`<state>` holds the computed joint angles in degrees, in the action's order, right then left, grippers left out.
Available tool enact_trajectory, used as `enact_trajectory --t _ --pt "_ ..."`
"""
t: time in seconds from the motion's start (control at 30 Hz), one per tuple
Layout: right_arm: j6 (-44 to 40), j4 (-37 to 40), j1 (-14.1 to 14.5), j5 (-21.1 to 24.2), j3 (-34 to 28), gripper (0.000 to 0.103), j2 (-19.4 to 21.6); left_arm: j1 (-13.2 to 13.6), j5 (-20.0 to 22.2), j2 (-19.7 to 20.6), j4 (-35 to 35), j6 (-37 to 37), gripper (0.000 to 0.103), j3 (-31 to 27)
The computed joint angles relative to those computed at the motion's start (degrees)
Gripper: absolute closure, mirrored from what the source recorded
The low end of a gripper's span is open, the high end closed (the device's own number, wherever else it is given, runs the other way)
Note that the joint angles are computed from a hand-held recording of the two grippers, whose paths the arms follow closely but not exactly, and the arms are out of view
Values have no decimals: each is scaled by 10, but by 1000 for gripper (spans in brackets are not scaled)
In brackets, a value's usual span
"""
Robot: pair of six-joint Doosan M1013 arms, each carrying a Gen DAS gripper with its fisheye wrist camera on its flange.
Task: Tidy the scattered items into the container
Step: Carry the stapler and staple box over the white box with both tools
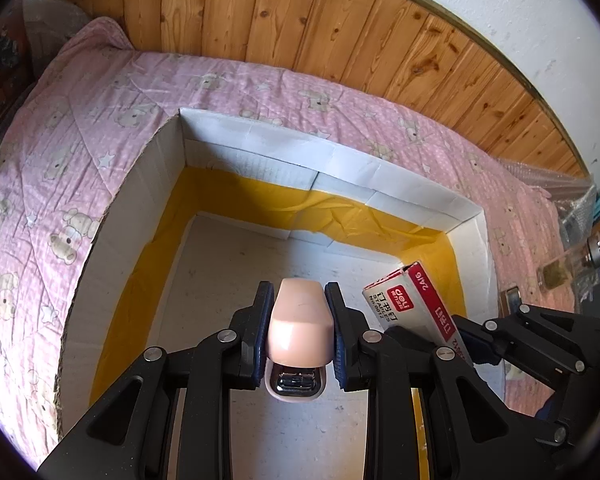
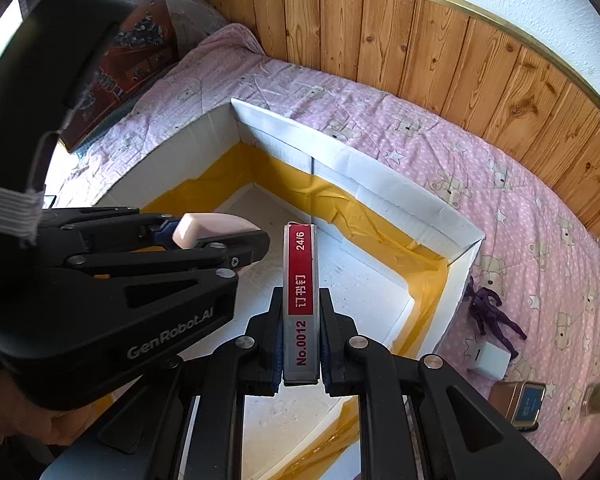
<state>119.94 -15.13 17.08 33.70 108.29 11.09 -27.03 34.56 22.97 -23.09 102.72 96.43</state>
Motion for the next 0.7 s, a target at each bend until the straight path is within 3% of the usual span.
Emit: enact_trajectory --t 0.33,0.7 --pt "-37 10 -10 25 -14 88 19 -3 22 22 36 -29 76 -18" --pt "-127 80 -18 54 -35 88 40 -7 23 35 85 -78 76 -31"
